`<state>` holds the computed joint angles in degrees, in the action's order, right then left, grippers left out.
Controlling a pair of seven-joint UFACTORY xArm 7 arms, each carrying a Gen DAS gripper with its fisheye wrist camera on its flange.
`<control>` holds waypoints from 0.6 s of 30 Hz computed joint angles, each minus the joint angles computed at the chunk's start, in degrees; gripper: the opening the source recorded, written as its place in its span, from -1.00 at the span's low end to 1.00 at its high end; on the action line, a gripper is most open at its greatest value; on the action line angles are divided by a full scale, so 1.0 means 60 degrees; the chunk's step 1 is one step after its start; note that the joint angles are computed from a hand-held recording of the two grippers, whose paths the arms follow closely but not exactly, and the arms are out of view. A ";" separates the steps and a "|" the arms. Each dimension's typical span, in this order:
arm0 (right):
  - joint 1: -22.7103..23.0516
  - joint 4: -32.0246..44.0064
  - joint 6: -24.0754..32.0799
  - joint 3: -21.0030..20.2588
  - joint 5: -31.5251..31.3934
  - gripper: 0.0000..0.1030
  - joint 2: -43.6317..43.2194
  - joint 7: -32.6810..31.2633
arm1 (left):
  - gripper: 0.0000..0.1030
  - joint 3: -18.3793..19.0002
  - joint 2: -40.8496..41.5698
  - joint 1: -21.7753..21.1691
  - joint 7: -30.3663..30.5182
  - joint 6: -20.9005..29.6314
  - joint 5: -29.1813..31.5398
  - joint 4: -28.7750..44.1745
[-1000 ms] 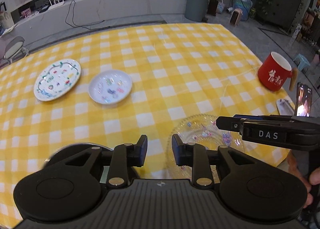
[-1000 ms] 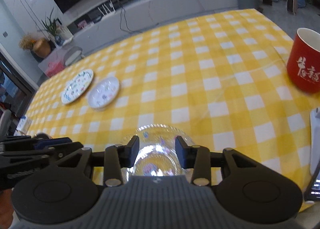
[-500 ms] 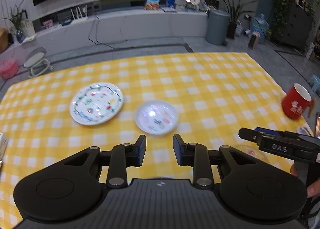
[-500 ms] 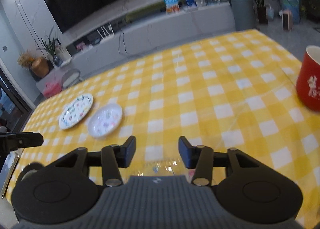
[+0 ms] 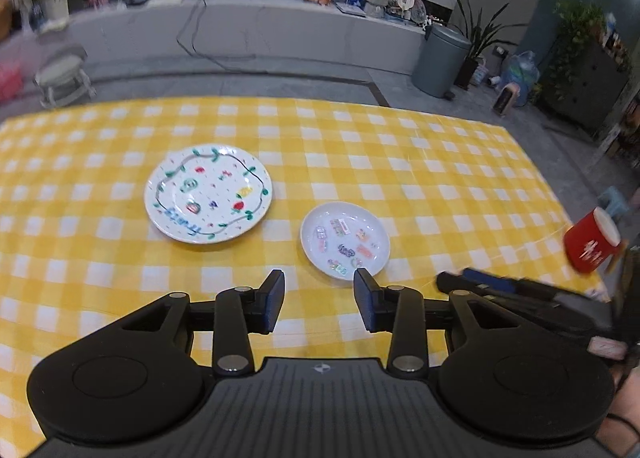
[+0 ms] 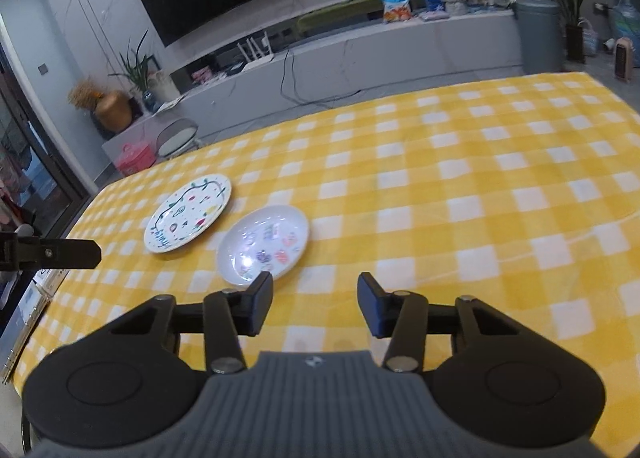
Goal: Organize plates and bowls
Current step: 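Reach both grippers to the white vine-pattern plate rim and close on it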
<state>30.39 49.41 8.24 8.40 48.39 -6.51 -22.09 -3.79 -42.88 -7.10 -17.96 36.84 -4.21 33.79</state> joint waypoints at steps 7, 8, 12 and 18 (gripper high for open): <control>-0.0303 0.1250 0.1213 0.0340 -0.0049 -0.24 0.1014 -0.0280 | -0.08 0.0502 0.0453 0.0550 0.0084 -0.0790 -0.0149 -0.0208; -0.0391 0.1519 0.1442 0.0425 -0.0043 -0.24 0.1203 -0.0390 | -0.01 0.0524 0.0538 0.0697 0.0039 -0.0932 -0.0100 -0.0240; -0.0717 0.2768 0.2044 0.0820 -0.0282 -0.23 0.2095 -0.0440 | 0.00 0.0793 0.0952 0.1092 0.0159 -0.1476 0.0003 -0.0299; -0.0930 0.5278 0.2384 0.1344 -0.1190 -0.11 0.4110 0.0741 | 0.07 0.1204 0.1721 0.1604 0.0259 -0.2645 -0.0081 -0.0435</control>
<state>24.81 81.08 22.55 16.46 41.25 18.15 -17.64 3.44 -32.56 2.52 -16.41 20.98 -4.70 31.18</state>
